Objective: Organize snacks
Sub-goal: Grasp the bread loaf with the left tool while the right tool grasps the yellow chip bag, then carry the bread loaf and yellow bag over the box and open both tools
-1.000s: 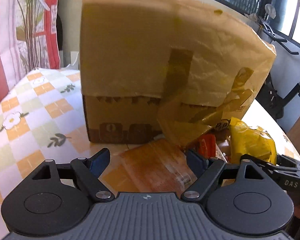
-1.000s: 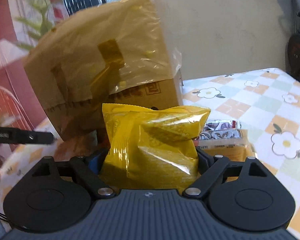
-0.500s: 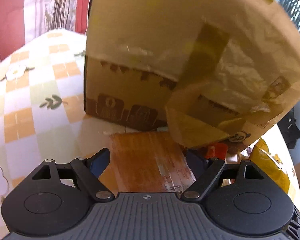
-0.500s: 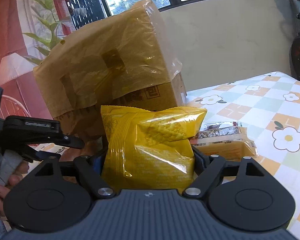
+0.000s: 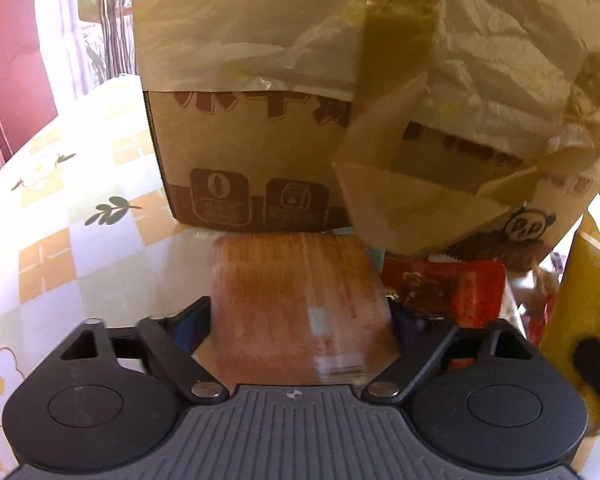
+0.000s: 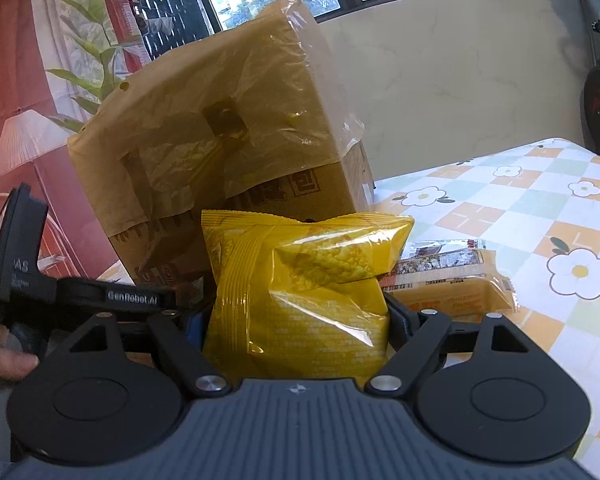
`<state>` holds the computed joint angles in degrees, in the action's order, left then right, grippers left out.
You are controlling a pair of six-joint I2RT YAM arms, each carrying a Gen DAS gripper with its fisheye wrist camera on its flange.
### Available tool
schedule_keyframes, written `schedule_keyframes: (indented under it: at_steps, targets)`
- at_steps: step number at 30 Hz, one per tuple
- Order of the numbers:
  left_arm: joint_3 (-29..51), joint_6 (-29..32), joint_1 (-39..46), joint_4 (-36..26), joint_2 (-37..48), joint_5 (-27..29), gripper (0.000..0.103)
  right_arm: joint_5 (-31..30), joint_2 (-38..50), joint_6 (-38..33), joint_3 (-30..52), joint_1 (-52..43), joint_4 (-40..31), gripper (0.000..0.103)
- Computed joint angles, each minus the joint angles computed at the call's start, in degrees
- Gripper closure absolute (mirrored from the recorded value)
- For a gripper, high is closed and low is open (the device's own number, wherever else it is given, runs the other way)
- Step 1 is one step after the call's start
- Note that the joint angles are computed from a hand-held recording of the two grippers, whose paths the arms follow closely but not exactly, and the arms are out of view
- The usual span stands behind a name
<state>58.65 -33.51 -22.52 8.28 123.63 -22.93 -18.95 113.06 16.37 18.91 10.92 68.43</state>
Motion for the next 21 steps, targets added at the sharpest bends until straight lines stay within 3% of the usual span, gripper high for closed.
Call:
schedule_keyframes:
  at_steps: [9,16,21]
  targets:
    - [-12.6,3.9,0.0,8.1,-6.9,1.4,0.028,-0.8,0.6,1.2,-0.2,-0.7,1.3,0.021]
    - [-22.0,3.2,0.3,12.2,-15.2,1.2,0.028,0.3,0.0,0.7,-0.9,0.0,1.6,0.021]
    - [-26.7,6.2,1.7,14.1,-22.1,1.3,0.028,2.7,-3.7,-0.8,-1.3,0.7,-2.6,0.022]
